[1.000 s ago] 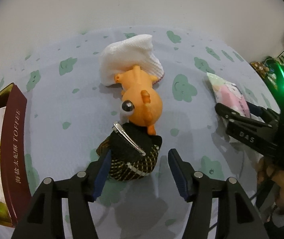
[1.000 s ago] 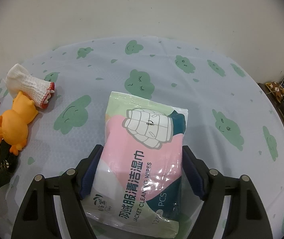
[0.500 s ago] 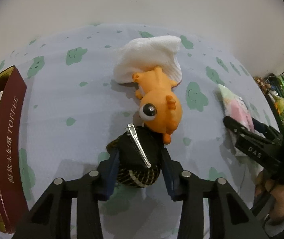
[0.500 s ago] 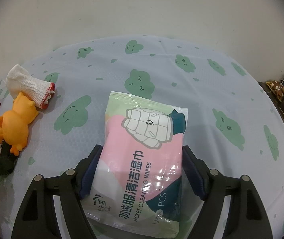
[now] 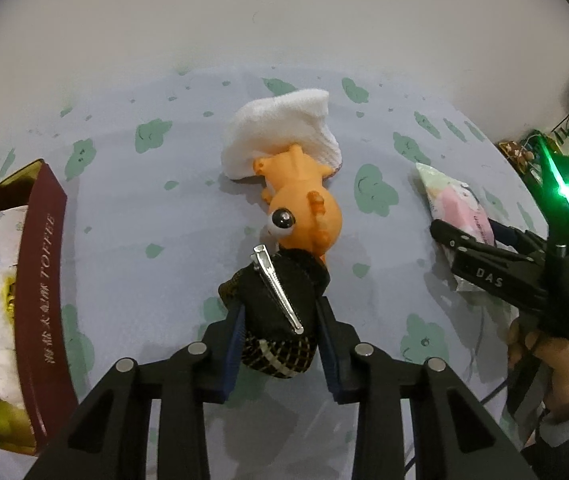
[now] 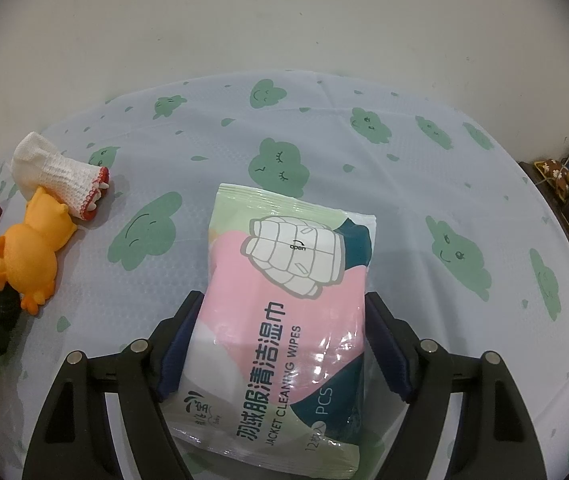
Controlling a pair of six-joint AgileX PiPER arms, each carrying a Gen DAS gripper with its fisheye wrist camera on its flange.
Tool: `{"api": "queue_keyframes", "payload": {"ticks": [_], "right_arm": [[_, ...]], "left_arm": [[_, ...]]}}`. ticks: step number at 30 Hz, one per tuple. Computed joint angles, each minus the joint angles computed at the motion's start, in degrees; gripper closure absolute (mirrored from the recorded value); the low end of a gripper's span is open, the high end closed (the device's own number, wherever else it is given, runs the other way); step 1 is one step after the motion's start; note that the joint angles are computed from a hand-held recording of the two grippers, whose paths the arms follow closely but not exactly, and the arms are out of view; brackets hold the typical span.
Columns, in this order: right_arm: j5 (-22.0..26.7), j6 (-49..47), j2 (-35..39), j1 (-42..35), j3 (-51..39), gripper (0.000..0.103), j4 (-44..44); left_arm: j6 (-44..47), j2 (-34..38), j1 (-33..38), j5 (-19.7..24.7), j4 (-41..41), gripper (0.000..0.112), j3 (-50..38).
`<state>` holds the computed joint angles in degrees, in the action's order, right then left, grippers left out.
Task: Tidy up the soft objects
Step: 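Carry the black knit pouch into the tin and open the left gripper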
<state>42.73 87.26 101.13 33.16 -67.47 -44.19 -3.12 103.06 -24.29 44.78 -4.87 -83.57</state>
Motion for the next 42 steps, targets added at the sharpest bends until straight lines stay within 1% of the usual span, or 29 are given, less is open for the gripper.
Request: {"api": "queue_keyframes", "payload": {"ticks": [5, 8, 14, 18, 23, 27, 33, 37, 42], "right_arm": [[-0.08, -0.04, -0.14, -0.07, 0.16, 0.028, -0.01], [0.08, -0.04, -0.10, 0.00, 0.06, 0.029, -0.10], [0.26, -0.08, -0.09, 0.10, -0.03, 0.031, -0.16], [0.33, -0.12, -0.08, 0.10, -0.04, 0.031, -0.21], [0.39, -0.08, -0.01, 0.15, -0.10, 0.031, -0.23], [0.33, -0.08, -0.07, 0.11, -0.03, 0.031, -0.24], [0.23, 0.00, -0.10, 0.09, 0.06, 0.030, -0.28], [0.25, 0.03, -0.08, 0.10, 0.05, 0.030, -0.31], [0.29, -0.01, -0.10, 0.10, 0.03, 0.030, -0.30]], "left_arm": [[-1.77, -1.94, 0.80, 0.57, 1.73, 0.079, 0.50], [-4.16, -3.34, 0.94, 0.78, 5.16, 0.079, 0.95], [-4.38, -6.23, 3.27, 1.07, 6.75, 0.079, 1.55], [-4.14, -7.64, 6.14, 1.79, 6.88, 0.079, 1.05], [-2.24, -8.62, 12.01, 2.78, 4.91, 0.079, 0.00], [-1.23, -8.34, 16.97, 4.61, 4.72, 0.079, -1.42], [-0.36, -7.92, 22.99, 5.17, 3.61, 0.079, -1.62], [-0.04, -7.03, 25.83, 5.34, 2.64, 0.079, -1.63], [-0.65, -6.16, 26.71, 4.88, 4.18, 0.079, -1.17]]}}
